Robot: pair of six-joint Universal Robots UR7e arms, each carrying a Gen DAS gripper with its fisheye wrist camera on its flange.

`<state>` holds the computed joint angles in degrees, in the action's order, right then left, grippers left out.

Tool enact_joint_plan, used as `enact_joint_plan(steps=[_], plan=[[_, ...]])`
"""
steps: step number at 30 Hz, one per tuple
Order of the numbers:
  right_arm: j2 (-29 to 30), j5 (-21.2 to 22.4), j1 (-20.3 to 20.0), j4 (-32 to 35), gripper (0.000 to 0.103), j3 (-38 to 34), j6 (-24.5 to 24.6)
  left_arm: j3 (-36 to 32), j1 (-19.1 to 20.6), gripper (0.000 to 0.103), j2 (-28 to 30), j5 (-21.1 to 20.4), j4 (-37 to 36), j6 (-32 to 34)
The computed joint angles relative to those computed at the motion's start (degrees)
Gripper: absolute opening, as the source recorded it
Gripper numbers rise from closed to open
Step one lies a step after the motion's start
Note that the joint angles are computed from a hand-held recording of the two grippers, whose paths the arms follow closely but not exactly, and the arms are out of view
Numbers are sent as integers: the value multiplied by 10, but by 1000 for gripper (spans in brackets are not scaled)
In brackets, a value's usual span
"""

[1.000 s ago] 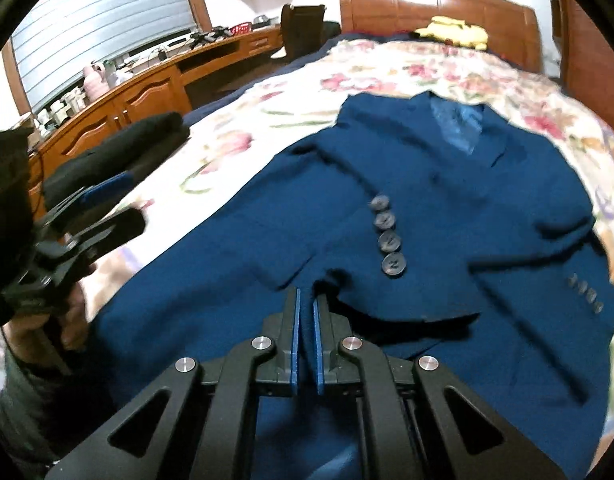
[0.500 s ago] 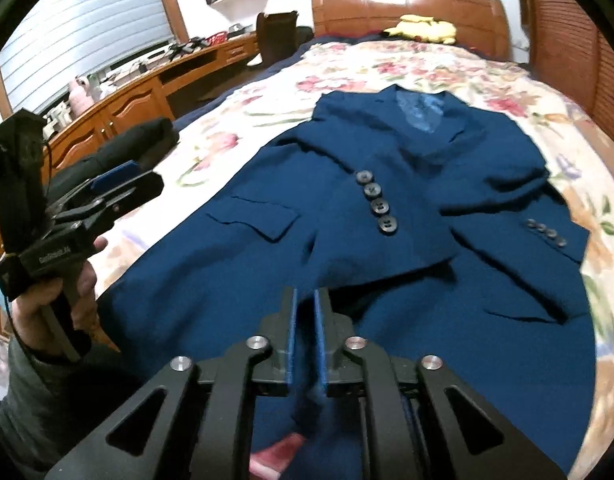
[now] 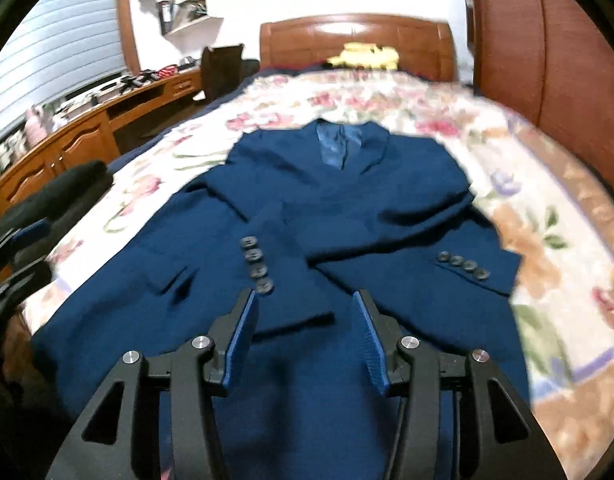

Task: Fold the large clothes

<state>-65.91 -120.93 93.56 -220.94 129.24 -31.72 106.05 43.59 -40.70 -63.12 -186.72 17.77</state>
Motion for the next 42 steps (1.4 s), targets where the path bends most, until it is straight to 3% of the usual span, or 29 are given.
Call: enact_joint_plan(steps=[7,8,9,11,12,17,23,28,32,34,35,36,42], plan=[[6,29,-22,116,50,-37,35,8,-17,103,0,3,2,5],[4,33,-22,120,41,-36,39,8,-18,103,0,4,3,6],[2,41,-21,123,25,-32,37,8,-20,103,-1,5,5,6],[-1,40,-14,114,10,-23,18,10,-20,103,-5,2,6,4],[-4,43,-10,107,8,-14,13,10,-19,103,-4,1,5,3],[-46,113,-21,72,5,46,-10,13,-18,103,-12,-2,2,-1],[-60,155,-27,39,5,114,-20,10,-19,103,-9,2,3,1],[-35,148,-33,-22,5,138,-23,2,-18,103,1,3,16,-2],[0,92,-10,-112,14,133,-57,-10,-17,103,13,8,42,-8],[17,62,-6,-159,32,124,-79,-14,-17,103,20,10,50,-11],[28,48,-3,-177,49,117,-84,-17,-17,103,24,14,57,-15],[30,44,-7,-193,57,114,-88,-19,-16,103,27,18,61,-17],[34,31,-24,-217,58,90,-82,-36,-10,103,44,16,108,-41]])
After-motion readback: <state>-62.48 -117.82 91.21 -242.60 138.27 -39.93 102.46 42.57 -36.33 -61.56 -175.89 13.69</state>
